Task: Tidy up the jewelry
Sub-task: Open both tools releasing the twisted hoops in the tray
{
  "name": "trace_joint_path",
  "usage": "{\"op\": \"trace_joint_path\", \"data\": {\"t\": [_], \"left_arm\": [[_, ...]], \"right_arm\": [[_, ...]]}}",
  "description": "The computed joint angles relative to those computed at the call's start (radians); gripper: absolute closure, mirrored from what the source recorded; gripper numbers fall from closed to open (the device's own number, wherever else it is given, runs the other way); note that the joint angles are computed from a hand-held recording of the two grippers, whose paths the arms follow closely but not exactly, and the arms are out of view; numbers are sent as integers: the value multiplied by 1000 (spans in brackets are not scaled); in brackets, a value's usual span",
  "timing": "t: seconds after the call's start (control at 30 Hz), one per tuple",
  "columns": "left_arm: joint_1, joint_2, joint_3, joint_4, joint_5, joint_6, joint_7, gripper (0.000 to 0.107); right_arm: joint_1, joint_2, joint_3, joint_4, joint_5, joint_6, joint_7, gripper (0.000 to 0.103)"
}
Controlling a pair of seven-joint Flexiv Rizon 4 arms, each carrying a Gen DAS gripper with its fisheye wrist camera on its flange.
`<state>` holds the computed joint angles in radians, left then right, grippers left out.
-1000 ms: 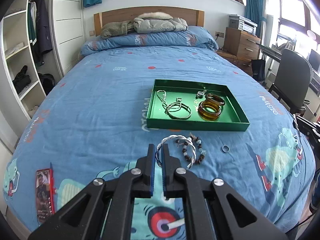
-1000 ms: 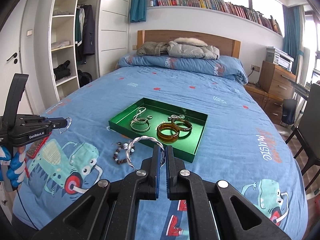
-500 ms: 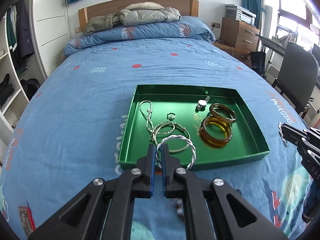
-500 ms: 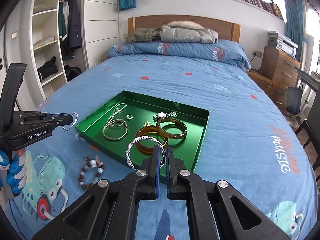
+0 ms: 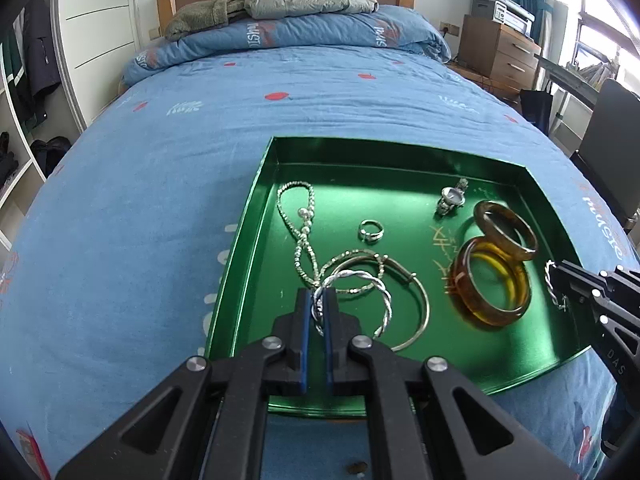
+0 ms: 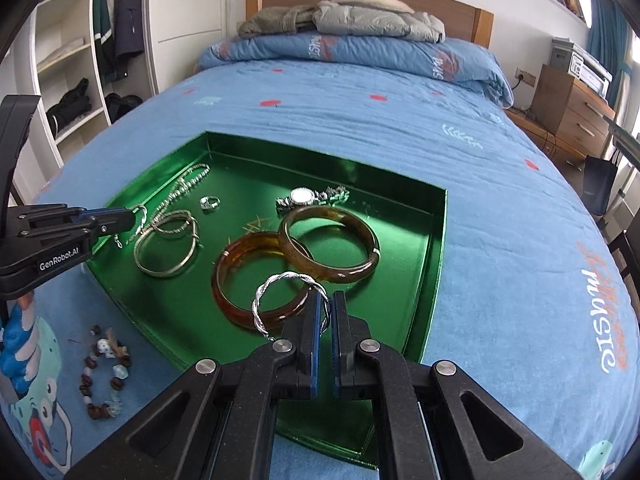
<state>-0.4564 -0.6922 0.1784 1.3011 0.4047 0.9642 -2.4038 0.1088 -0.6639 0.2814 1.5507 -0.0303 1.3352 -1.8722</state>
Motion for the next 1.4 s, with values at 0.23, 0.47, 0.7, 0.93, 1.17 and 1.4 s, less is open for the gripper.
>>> {"op": "trace_joint_path", "data": {"t": [0.23,0.47,0.7,0.93,1.17,1.4], "left_arm": [[22,-21,-12,1,-29,6,17,102],[22,-24,-5,13,-38,38,22,101],[31,-7,-6,56,-62,86,26,100],[22,22,4,77,-67,101,25,86],[-2,79,19,102,-27,105,-3,86],[-31,140,34,130,57,125,-66,86]], "right_arm": [[59,-11,-78,7,-67,-25,47,99],[84,-10,-111,20,-115,-19,90,99],[94,-4,-128,27,-151,-26,118,89],[102,29,-144,59,-176,-25,147,69],[102,92,-154,105,-191,2,175,60],[116,151,-182,160,-223,34,225,54]]}}
